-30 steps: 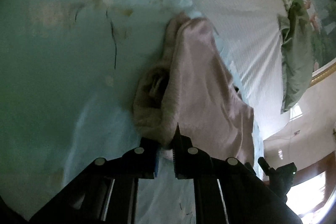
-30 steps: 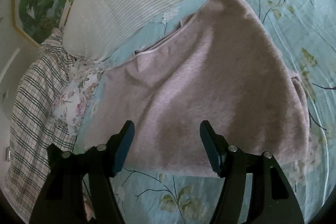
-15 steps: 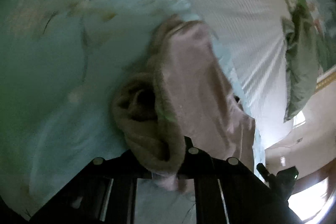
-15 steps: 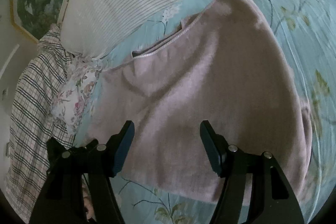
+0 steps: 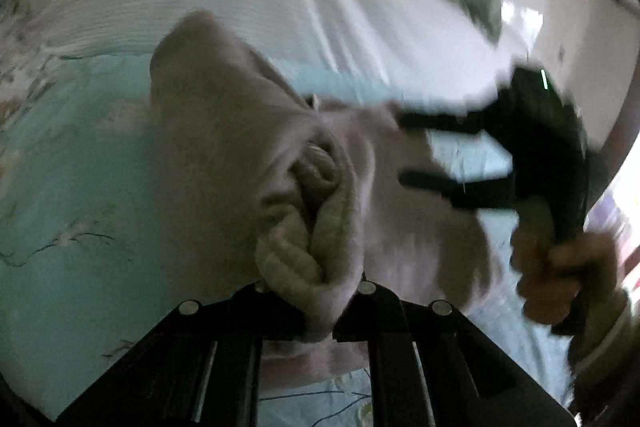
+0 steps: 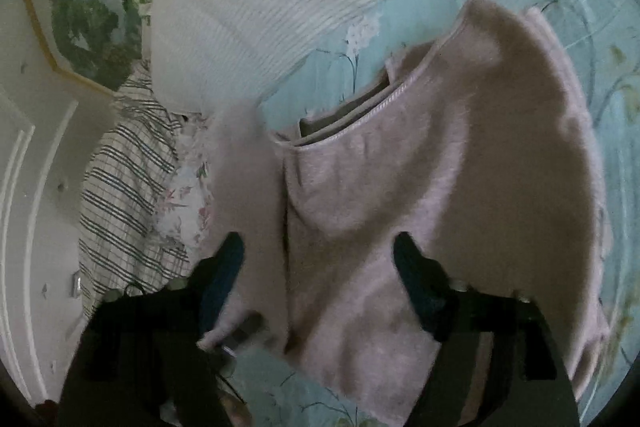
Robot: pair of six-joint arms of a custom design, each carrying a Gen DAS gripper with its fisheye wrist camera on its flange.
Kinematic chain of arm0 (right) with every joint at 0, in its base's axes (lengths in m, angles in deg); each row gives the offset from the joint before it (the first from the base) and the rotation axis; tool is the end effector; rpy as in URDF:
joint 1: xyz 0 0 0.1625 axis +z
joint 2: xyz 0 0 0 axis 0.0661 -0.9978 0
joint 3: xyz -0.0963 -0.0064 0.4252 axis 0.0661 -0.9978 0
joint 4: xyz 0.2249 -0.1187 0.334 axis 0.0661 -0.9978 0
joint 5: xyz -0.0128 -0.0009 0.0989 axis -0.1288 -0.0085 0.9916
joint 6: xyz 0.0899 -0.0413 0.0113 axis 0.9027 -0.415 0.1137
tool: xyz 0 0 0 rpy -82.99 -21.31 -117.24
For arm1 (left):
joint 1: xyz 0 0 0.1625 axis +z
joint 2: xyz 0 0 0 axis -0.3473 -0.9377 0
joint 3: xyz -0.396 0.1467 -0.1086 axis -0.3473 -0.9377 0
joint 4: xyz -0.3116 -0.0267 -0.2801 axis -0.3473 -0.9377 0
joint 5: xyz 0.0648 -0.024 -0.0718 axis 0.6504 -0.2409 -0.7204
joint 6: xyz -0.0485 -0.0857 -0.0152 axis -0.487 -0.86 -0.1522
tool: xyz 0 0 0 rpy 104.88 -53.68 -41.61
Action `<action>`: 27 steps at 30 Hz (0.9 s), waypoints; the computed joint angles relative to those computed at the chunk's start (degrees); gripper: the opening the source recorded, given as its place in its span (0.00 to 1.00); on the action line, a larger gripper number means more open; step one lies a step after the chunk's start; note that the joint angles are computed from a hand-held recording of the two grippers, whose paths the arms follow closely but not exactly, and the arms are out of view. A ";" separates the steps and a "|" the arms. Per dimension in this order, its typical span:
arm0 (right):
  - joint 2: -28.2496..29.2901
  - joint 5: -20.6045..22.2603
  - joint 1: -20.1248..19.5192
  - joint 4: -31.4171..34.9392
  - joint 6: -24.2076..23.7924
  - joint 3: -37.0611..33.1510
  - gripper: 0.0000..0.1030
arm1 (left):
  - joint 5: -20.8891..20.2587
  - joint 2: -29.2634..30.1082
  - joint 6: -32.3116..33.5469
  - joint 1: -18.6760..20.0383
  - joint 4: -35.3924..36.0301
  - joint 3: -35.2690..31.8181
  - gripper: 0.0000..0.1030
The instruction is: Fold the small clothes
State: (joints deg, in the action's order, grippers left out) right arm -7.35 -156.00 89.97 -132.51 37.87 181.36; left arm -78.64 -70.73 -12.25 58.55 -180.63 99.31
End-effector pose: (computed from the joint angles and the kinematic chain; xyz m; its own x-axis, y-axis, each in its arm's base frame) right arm 0.1540 -0.4227 0.2777 -0.9842 0.1516 -0.0919 0.1745 0.7368 -0.6532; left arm -0.2691 -0.4332 0.0886 -0.6757 0.6303 -0.3823 0.7366 0.5975 -0.3169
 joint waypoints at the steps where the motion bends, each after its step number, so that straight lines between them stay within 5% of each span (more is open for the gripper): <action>1: 0.63 0.70 -0.46 1.00 -0.05 -0.67 0.80 | 0.34 0.92 0.07 -0.19 -0.22 0.00 0.08; 6: 6.34 1.58 -0.92 3.98 -1.46 -4.96 0.80 | 0.53 2.18 -0.01 -0.53 -1.25 0.21 0.08; 10: 12.76 -2.45 0.62 5.71 -3.19 -10.71 0.78 | 1.02 2.05 0.75 -1.12 -1.92 0.61 0.08; 13: 15.83 -3.98 1.40 6.63 -4.71 -14.31 0.27 | 0.85 1.62 0.86 -1.29 -1.77 0.93 0.08; 14: 15.75 -3.51 1.53 6.22 -4.73 -14.58 0.23 | 0.72 1.25 0.92 -1.49 -1.61 1.03 0.08; 21: 6.26 -6.57 4.04 0.94 -11.68 -9.69 0.18 | -6.18 0.21 -0.54 -3.61 -2.42 0.53 0.09; 27: -3.09 -10.88 -1.36 0.38 -9.99 -2.19 0.18 | -13.46 7.42 -2.16 -4.75 -3.10 -2.31 0.09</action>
